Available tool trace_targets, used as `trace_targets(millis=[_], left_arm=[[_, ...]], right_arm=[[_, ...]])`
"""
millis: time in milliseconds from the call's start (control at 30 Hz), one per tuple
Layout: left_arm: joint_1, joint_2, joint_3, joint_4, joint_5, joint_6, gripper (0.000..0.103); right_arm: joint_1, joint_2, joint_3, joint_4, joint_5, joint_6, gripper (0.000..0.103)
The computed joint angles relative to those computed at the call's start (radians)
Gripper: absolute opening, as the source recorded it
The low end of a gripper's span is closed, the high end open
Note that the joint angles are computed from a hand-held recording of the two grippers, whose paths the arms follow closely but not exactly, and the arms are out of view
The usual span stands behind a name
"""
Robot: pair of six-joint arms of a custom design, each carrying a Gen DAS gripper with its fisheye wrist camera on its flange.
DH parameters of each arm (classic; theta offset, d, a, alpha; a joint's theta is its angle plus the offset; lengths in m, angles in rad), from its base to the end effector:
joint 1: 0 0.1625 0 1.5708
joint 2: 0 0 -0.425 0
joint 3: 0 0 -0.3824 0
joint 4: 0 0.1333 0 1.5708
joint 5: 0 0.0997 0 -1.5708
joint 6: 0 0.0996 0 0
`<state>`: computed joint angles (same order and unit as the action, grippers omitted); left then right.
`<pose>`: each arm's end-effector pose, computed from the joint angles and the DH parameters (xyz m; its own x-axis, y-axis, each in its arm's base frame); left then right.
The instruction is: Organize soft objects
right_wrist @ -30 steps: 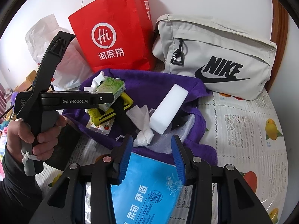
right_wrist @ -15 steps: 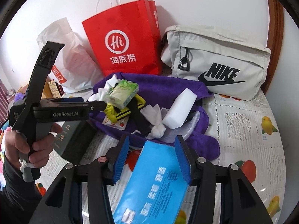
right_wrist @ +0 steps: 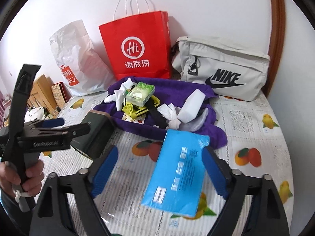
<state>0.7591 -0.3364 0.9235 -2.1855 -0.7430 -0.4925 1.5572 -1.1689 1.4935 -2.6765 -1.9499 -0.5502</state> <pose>-0.4534 -0.7150 0.0264 -0.7662 0.0948 -0.6356 0.4119 0.8317 -0.3724 0.0874 -0.6659 0.4362 -0.7939 -0.1384 0.5922 -0.4756 0.7481 -0.4627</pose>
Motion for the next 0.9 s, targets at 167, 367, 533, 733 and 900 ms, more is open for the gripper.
trace_targets(millis=[167, 367, 533, 733, 900], left_arm=[[-0.046, -0.095, 0.191, -0.080, 0.038, -0.061, 0.103], [-0.109, -0.174, 0.362, -0.134, 0.095, -0.121, 0.103], [-0.155, -0.221, 0.463, -0.186, 0.102, -0.161, 0.103], [-0.211, -0.258, 0.544, -0.158, 0.150, -0.242, 0.103], [-0.242, -0.288, 0.605, -0.175, 0.152, -0.277, 0.103]], right_arm=[[0.006, -0.075, 0.099, -0.057, 0.023, 0.023, 0.096], [0.031, -0.162, 0.225, -0.156, -0.017, -0.008, 0.097], [0.044, -0.243, 0.322, -0.204, -0.025, -0.008, 0.100], [0.045, -0.322, 0.409, -0.235, -0.024, -0.009, 0.100], [0.044, -0.377, 0.471, -0.256, -0.008, -0.019, 0.100]])
